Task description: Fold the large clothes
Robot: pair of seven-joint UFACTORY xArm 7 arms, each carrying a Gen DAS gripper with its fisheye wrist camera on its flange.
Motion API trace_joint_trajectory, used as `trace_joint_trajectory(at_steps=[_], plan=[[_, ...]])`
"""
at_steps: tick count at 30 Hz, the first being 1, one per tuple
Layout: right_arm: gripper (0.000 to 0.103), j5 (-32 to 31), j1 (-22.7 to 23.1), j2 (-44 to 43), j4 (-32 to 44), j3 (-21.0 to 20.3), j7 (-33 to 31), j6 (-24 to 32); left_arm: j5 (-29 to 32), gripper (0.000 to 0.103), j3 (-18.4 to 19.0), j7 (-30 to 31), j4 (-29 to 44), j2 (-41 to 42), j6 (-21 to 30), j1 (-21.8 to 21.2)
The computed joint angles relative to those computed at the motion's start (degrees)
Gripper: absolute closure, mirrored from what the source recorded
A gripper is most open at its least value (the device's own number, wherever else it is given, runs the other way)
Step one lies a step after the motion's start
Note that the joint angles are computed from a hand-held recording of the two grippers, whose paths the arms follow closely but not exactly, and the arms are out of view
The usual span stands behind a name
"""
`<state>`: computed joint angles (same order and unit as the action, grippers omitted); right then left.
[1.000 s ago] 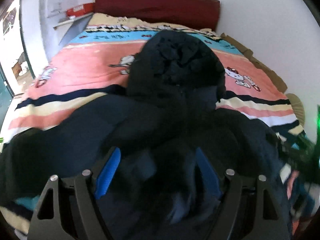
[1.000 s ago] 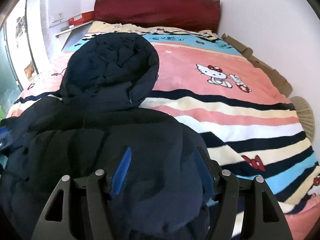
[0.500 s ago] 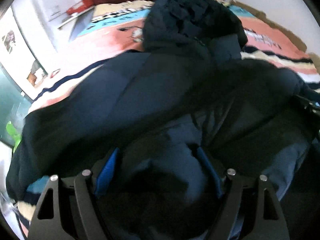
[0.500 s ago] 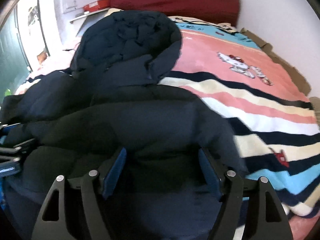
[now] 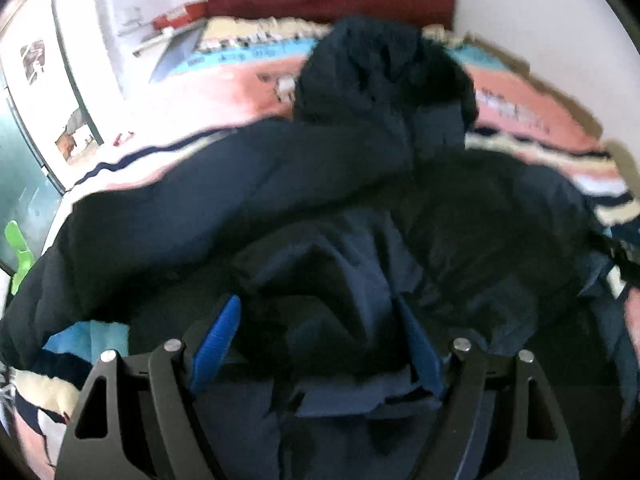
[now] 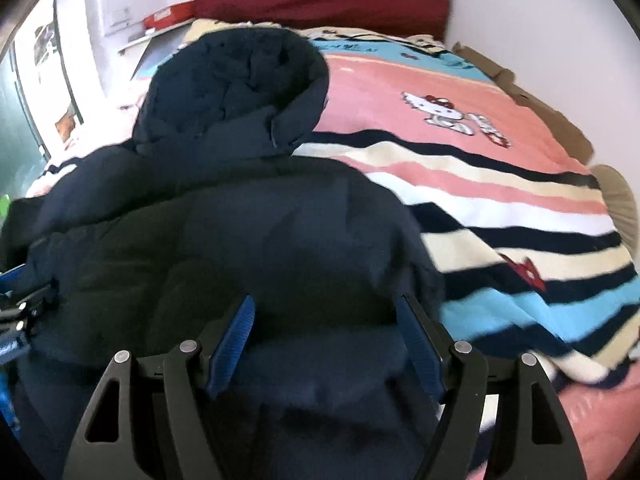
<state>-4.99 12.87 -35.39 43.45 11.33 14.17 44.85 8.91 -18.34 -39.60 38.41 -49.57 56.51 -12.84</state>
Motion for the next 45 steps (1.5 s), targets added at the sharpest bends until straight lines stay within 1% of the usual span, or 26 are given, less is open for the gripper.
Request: trace_joint_trajectory(at_steps=[2,4,7,9,13,17,23,28,32,39,42,45], plan=[[0.03,-0.45,0.37,-4.38,0.0,0.93,0.61,3.21,0.92,0.025,-0.53,-0.54,-1.12,-3.32,-0.59,0.0],[0.028,0.4,1.46,-8.9,-0.21,1.32,0.96,6.11,0.78,0.025,-0.74,-0.62,-1.97,-6.54,0.71,-0.56],[0.023,2.46,2.58,-15.22,-0.88,1.69,2.36,10.27,-1.02,0.025,-0.66,-1.28,-2.52,-11.26,4.17,-1.41],[0.022,3.72,3.09,-18.01,-1.23,1.89,3.09,13.06,-1.88,0.025,-1.44,-1.83,-1.94,-13.66,7.1,-1.5],[0.022,4.64,4.14,-22.81,-1.35,2.52,2.53,17.94,-4.92,0.025,-2.73,-3.46,-0.21,-16.58,12.24,-2.31],[0.022,5.18,4.89,-26.3,-0.6,2.59,0.42,20.44,-6.46,0.025,-4.25,-3.88,2.43,-15.82,15.38,-2.42],[0.021,6.44,6.27,-28.62,2.79,2.11,-5.01,22.72,-7.2,0.025,-7.26,-7.0,7.14,-12.51,18.07,-0.81],[0.019,7.84,6.34,-29.58,6.03,1.46,-9.08,25.17,-6.2,0.025,-9.7,-9.75,12.05,-8.68,19.71,0.32],[0.017,8.53,5.37,-30.69,7.64,0.75,-11.41,26.84,-4.75,0.025,-11.28,-10.95,16.63,-6.07,21.81,0.85],[0.016,8.74,2.1,-33.14,9.59,-0.46,-13.06,30.32,-4.09,0.025,-10.89,-11.74,21.9,-6.04,24.32,0.94],[0.016,8.55,0.65,-33.95,10.44,-0.77,-13.45,30.83,-3.86,0.025,-10.07,-10.39,23.21,-7.12,25.32,1.01],[0.015,9.08,-1.22,-34.23,11.23,-0.8,-12.12,30.5,-3.3,0.025,-8.94,-7.95,24.02,-8.92,26.12,1.19]])
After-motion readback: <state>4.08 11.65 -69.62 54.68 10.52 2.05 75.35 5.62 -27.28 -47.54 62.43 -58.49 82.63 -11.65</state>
